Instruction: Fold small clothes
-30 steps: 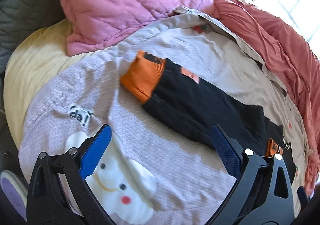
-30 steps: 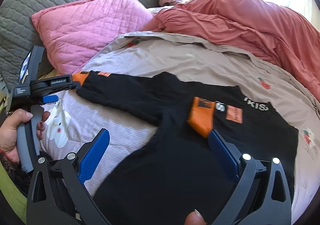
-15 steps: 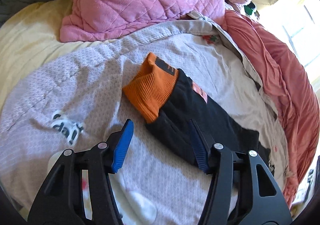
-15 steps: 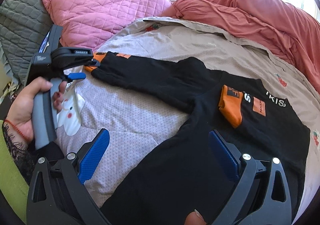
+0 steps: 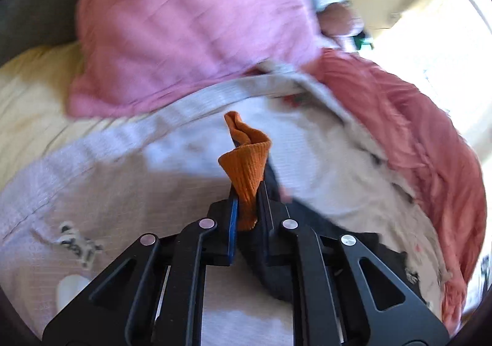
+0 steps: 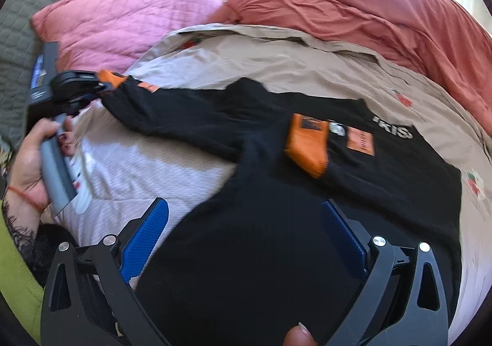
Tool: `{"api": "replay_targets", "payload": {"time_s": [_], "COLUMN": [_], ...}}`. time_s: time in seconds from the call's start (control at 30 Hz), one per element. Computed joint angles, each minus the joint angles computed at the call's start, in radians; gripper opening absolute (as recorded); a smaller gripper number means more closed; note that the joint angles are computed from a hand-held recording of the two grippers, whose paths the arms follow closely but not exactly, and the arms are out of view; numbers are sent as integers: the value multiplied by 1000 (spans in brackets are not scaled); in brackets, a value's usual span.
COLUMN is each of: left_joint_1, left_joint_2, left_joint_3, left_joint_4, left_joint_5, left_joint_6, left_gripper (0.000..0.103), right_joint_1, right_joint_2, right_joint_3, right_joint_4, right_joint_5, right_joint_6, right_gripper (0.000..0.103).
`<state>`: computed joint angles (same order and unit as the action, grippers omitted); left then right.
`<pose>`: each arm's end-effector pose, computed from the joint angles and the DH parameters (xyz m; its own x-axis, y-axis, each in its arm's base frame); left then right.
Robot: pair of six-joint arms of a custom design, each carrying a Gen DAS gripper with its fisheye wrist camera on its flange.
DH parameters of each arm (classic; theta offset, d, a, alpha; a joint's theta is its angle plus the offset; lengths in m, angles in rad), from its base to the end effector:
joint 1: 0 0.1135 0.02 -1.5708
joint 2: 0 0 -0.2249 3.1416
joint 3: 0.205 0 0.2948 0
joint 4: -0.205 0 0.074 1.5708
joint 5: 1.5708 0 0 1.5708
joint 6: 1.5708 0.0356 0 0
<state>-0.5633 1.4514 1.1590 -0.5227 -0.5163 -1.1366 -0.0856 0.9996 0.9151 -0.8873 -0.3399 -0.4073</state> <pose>0.3128 -0.1768 0.2347 -0.4205 -0.6676 -0.6145 -0.4833 0.7379 -0.4710 0.2518 -0.0097 0.2493 -0.7133 -0.3136 -0.6268 -0.4239 0.9052 0.0295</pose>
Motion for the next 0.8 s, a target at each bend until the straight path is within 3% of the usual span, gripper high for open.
{"api": "replay_targets", "payload": {"time_s": [0.17,0.4,0.5,0.67,0.8], "left_joint_1": [-91,-203,-217,-200,-189], "left_joint_2": [113,452,549,591,583], "left_joint_3": [149,489,563,558,541], "left_joint_4": [82,77,73,95,152], "left_joint_5": [31,187,274,409,522], "left_joint_6": [154,314,356,382,405], "left_gripper": [6,6,6,12,31], "right_joint_1": [-138,-324,-377,-401,-365], "right_joint_2": [55,130,185,243,271], "right_joint_3": [57,121,151,187,215], "right_joint_4": [-19,-10,-7,-12,-24], "right_joint_5": [-37,-66,-69,-63,-52], "right_joint_6": [-21,-72,-63,-34,5], "right_gripper": [98,98,98,98,98]}}
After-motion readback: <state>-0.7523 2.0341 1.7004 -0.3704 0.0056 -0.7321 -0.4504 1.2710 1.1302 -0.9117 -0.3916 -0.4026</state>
